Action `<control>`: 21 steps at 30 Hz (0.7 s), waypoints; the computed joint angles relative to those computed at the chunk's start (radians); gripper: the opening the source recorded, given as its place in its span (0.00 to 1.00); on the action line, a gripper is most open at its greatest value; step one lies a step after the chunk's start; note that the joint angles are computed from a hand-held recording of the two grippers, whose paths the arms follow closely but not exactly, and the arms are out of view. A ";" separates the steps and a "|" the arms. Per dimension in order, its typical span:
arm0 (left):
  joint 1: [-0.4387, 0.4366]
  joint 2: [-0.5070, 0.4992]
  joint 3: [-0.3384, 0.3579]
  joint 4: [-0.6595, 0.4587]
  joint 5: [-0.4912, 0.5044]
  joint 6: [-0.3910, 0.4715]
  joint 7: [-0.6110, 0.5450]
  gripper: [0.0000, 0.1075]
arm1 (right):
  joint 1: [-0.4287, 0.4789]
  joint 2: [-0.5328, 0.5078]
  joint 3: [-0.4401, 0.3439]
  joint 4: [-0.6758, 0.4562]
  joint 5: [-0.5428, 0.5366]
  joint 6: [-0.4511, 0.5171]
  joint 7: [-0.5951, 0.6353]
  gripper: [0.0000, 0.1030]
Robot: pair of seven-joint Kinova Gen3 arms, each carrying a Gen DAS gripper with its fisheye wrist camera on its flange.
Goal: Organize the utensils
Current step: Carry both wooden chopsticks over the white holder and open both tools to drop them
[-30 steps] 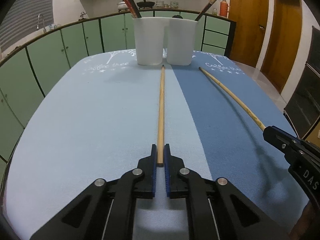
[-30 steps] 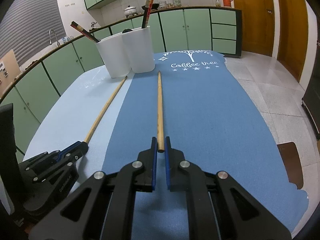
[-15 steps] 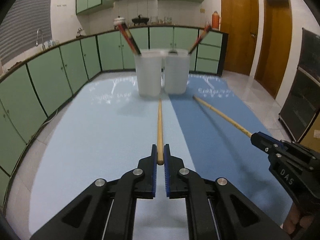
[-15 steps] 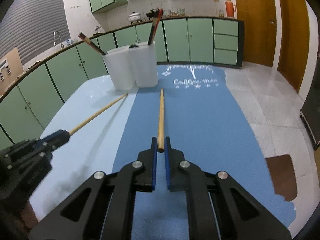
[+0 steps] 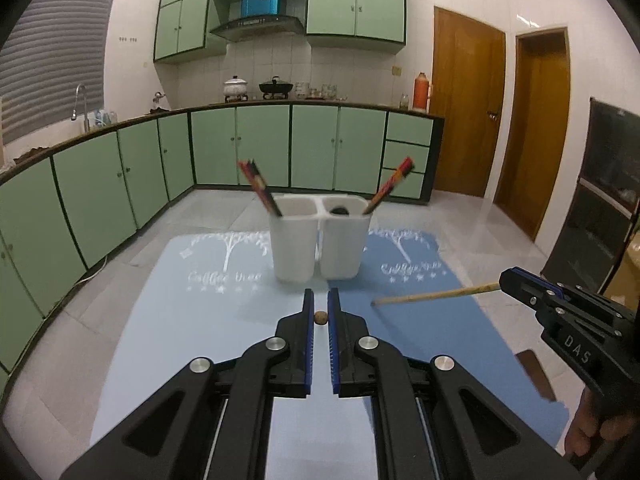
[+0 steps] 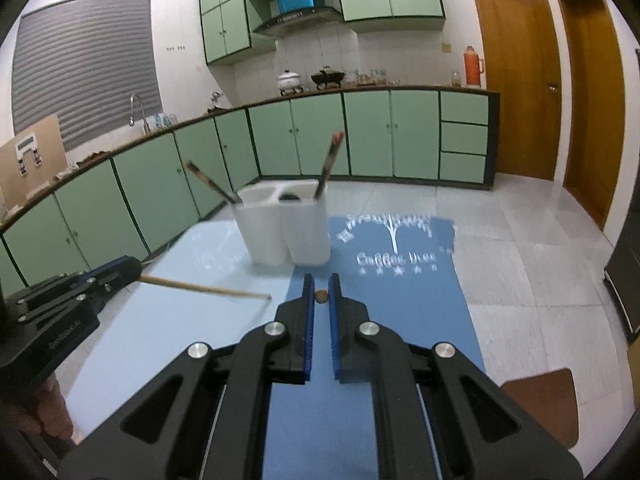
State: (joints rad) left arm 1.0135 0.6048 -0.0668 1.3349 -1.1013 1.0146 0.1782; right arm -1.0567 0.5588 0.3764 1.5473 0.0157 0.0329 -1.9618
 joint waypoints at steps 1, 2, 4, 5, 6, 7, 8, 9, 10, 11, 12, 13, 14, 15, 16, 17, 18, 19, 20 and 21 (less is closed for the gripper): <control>-0.002 -0.003 -0.001 -0.001 -0.003 -0.004 -0.001 0.06 | 0.027 -0.005 -0.029 -0.018 0.005 0.011 0.009 0.06; -0.006 -0.007 -0.002 -0.002 -0.007 -0.009 -0.003 0.06 | 0.052 -0.008 -0.057 -0.035 0.011 0.021 0.017 0.06; -0.017 -0.017 -0.003 -0.001 -0.013 -0.025 -0.010 0.06 | 0.085 -0.011 -0.095 -0.067 0.025 0.043 0.027 0.06; -0.021 -0.019 -0.003 -0.005 -0.015 -0.030 -0.015 0.06 | 0.105 -0.010 -0.118 -0.089 0.034 0.061 0.031 0.06; -0.028 -0.022 -0.003 -0.009 -0.018 -0.036 -0.024 0.06 | 0.121 -0.010 -0.138 -0.105 0.043 0.076 0.033 0.06; -0.031 -0.023 -0.003 -0.012 -0.020 -0.040 -0.030 0.06 | 0.150 -0.006 -0.174 -0.132 0.051 0.097 0.038 0.06; -0.036 -0.024 -0.004 -0.014 -0.022 -0.046 -0.037 0.06 | 0.177 -0.003 -0.207 -0.157 0.059 0.118 0.043 0.06; -0.043 -0.025 -0.004 -0.019 -0.022 -0.053 -0.048 0.06 | 0.202 0.001 -0.239 -0.178 0.067 0.136 0.048 0.06; -0.046 -0.026 -0.005 -0.019 -0.022 -0.058 -0.052 0.06 | 0.222 0.006 -0.264 -0.203 0.075 0.158 0.053 0.06; -0.049 -0.027 -0.006 -0.020 -0.022 -0.065 -0.056 0.06 | 0.230 0.012 -0.276 -0.223 0.086 0.177 0.053 0.06; -0.054 -0.029 -0.006 -0.022 -0.021 -0.073 -0.061 0.06 | 0.239 0.019 -0.289 -0.247 0.097 0.197 0.056 0.06; -0.055 -0.030 -0.008 -0.021 -0.022 -0.077 -0.063 0.06 | 0.245 0.021 -0.299 -0.257 0.107 0.207 0.056 0.06; -0.056 -0.031 -0.009 -0.021 -0.021 -0.082 -0.066 0.06 | 0.255 0.025 -0.315 -0.271 0.114 0.218 0.060 0.06; -0.059 -0.032 -0.009 -0.023 -0.020 -0.087 -0.071 0.06 | 0.267 0.028 -0.333 -0.283 0.119 0.226 0.066 0.06; -0.061 -0.033 -0.010 -0.023 -0.020 -0.091 -0.077 0.06 | 0.277 0.029 -0.348 -0.289 0.122 0.228 0.070 0.06; -0.061 -0.032 -0.011 -0.024 -0.020 -0.093 -0.080 0.06 | 0.287 0.030 -0.362 -0.295 0.123 0.232 0.075 0.06; -0.061 -0.034 -0.012 -0.024 -0.021 -0.097 -0.084 0.06 | 0.300 0.033 -0.378 -0.305 0.122 0.236 0.083 0.06; -0.062 -0.035 -0.014 -0.025 -0.023 -0.100 -0.087 0.06 | 0.310 0.036 -0.393 -0.317 0.121 0.241 0.092 0.06; -0.063 -0.036 -0.015 -0.026 -0.024 -0.103 -0.090 0.06 | 0.318 0.039 -0.402 -0.328 0.120 0.247 0.100 0.06; -0.064 -0.039 -0.017 -0.026 -0.026 -0.107 -0.091 0.06 | 0.324 0.043 -0.411 -0.341 0.117 0.254 0.107 0.06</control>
